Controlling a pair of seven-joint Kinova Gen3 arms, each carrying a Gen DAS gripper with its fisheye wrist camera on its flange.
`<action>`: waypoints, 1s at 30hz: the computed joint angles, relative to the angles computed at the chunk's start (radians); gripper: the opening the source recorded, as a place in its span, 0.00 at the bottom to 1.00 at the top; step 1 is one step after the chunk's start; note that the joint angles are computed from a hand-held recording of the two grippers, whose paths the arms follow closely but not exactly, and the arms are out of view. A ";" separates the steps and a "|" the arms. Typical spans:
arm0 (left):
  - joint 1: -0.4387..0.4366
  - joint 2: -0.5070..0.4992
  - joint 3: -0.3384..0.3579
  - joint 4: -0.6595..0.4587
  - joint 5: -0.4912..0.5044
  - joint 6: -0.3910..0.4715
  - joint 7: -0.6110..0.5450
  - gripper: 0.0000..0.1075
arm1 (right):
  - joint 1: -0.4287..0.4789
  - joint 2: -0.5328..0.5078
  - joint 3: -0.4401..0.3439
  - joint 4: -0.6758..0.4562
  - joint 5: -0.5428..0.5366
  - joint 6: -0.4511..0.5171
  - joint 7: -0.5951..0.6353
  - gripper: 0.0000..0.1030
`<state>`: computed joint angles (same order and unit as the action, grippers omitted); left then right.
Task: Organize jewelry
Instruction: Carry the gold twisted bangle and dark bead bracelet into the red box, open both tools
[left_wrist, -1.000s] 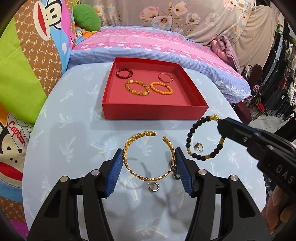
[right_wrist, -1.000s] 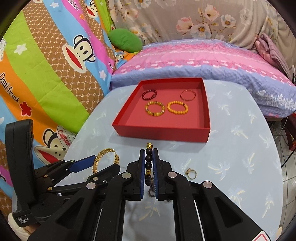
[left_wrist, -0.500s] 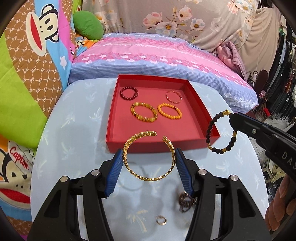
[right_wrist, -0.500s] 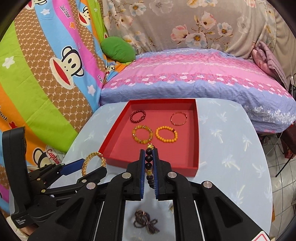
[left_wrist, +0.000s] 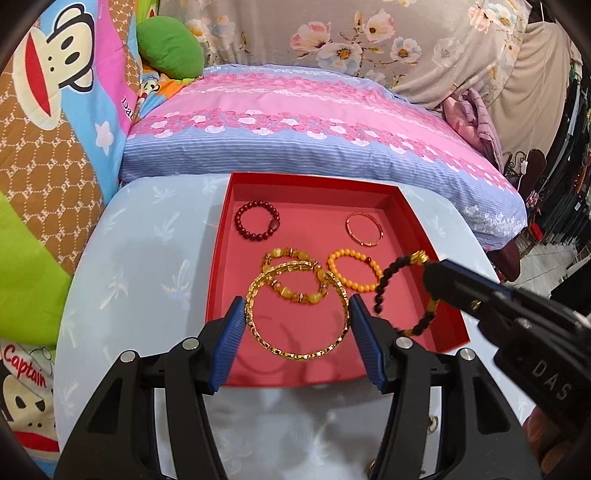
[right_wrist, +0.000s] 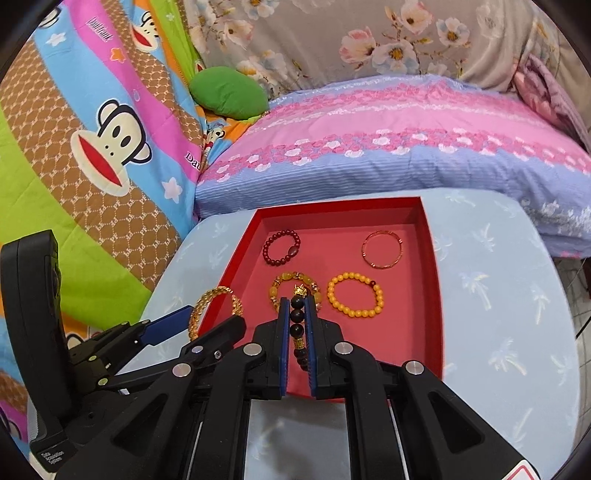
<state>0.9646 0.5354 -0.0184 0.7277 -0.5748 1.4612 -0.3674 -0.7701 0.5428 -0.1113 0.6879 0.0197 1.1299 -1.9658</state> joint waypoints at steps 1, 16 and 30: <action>-0.008 0.009 0.001 -0.009 0.004 0.003 -0.009 0.50 | 0.006 0.007 -0.002 -0.002 -0.010 -0.002 -0.008 0.09; -0.055 0.076 0.009 0.015 0.099 -0.011 -0.053 0.50 | -0.003 0.062 0.037 0.024 0.046 0.059 -0.047 0.09; -0.037 0.123 -0.016 -0.051 0.083 0.053 -0.096 0.51 | -0.023 0.070 0.041 0.043 0.097 0.066 -0.047 0.09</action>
